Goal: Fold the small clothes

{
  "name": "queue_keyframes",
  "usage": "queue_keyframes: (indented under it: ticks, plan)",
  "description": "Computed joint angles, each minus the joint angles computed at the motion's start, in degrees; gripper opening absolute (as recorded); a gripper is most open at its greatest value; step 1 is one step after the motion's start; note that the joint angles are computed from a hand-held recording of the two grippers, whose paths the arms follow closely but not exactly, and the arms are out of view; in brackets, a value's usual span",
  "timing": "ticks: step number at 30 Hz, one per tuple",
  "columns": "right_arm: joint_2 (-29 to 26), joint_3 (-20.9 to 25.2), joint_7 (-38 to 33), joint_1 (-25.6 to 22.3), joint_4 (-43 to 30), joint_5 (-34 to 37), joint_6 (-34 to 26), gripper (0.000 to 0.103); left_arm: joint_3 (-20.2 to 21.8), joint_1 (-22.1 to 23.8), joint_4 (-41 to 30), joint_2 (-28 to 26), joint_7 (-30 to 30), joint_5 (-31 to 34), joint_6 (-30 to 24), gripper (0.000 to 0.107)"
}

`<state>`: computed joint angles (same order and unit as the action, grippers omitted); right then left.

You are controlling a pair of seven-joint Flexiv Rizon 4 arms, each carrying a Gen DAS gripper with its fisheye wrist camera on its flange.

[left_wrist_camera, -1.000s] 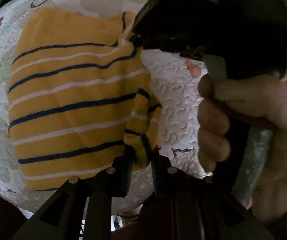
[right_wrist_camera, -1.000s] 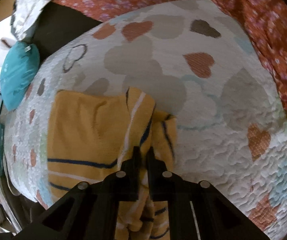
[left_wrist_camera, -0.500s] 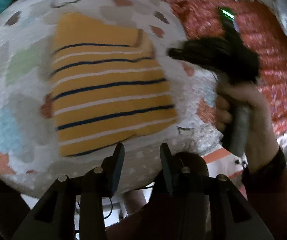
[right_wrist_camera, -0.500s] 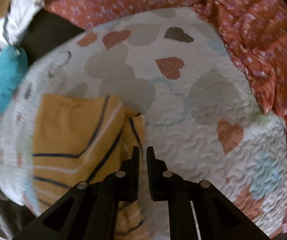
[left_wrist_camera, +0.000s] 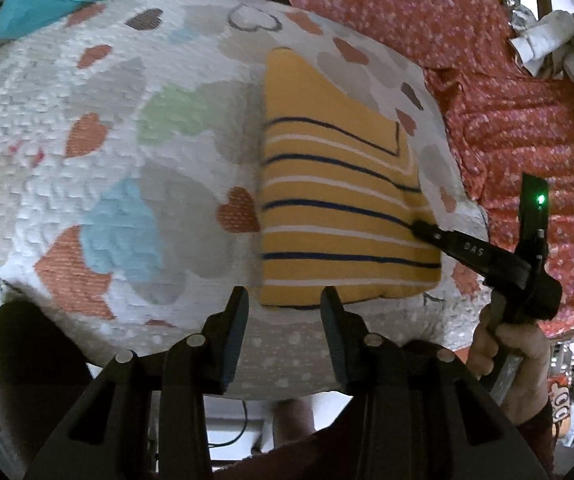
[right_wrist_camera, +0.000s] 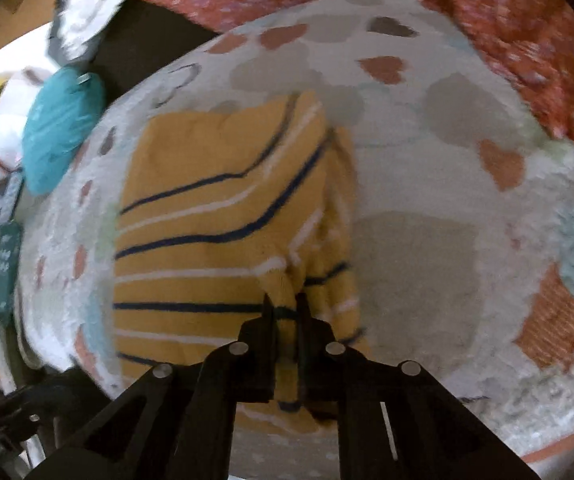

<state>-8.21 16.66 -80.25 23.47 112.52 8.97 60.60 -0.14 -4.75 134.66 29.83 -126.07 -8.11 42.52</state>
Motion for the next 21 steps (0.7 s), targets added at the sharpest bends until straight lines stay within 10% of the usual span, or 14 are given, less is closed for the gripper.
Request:
queue_keyframes:
  ticks: [9, 14, 21]
  plan:
    - [0.2, -0.9, 4.6, -0.2, 0.2, -4.4, -3.7, 0.025, -1.2, 1.1, -0.3, 4.3, -3.0, 3.1, -3.3, 0.040]
    - [6.4, -1.3, 10.5, 0.4, 6.8, -11.9, 8.2, 0.027, -1.8, 1.4, -0.5, 6.2, -5.6, 4.2, -5.3, 0.041]
    - [4.0, 1.0, 1.4, 2.6, 2.8, 1.8, 10.5, 0.029, -3.4, 2.3, -1.7, 11.9, -8.4, 8.0, -9.9, 0.045]
